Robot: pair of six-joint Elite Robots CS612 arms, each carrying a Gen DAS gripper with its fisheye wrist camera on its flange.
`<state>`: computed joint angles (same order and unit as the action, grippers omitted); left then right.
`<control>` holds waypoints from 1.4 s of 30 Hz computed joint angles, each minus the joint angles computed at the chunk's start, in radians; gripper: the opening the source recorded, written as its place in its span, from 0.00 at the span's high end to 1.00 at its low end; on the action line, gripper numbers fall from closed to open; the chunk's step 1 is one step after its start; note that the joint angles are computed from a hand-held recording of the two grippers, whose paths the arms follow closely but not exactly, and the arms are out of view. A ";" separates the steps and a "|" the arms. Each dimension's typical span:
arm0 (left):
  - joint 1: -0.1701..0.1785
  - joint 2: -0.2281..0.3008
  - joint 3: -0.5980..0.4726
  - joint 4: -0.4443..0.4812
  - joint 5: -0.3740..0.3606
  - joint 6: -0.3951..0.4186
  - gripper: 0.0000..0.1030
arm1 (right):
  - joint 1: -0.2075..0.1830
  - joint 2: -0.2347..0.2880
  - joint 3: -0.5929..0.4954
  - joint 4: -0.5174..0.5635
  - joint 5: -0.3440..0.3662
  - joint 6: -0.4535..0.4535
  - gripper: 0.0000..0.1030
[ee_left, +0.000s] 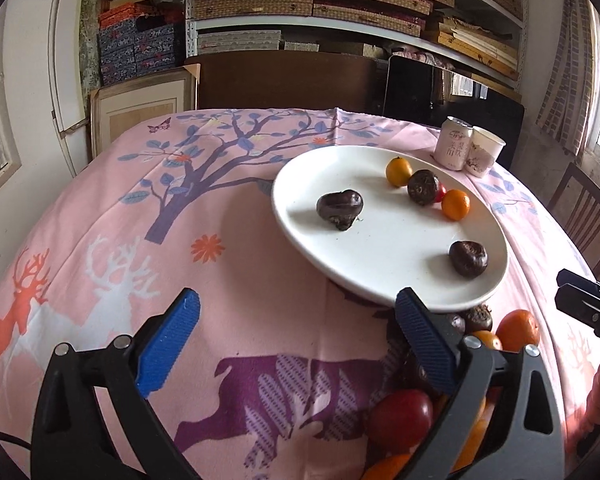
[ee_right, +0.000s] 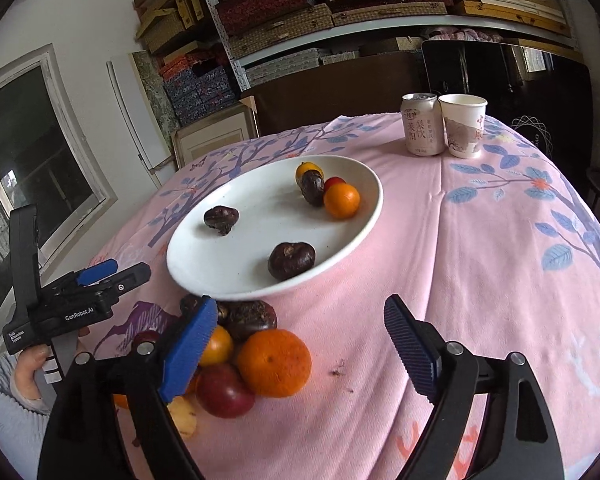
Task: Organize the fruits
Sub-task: 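Carry both dark fruits onto the white plate and open both grippers, then move right tool to large orange while left tool approaches red plum, then close right gripper on large orange while left gripper closes on red plum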
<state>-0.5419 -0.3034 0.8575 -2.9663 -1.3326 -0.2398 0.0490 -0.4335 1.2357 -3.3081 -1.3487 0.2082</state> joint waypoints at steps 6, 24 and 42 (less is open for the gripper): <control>0.006 -0.046 0.114 -0.081 -0.001 -0.071 0.05 | 0.006 -0.004 0.013 0.037 -0.007 -0.032 0.16; 0.015 -0.043 0.102 -0.031 -0.034 -0.128 0.05 | -0.005 0.000 0.008 0.036 -0.113 0.043 0.16; 0.004 -0.041 0.095 0.007 -0.038 -0.043 0.05 | -0.014 0.022 -0.046 0.169 -0.067 0.046 0.54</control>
<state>-0.5377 -0.3447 0.9523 -2.9590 -1.3708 -0.2833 0.0349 -0.4116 1.1902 -3.1392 -1.4160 0.2543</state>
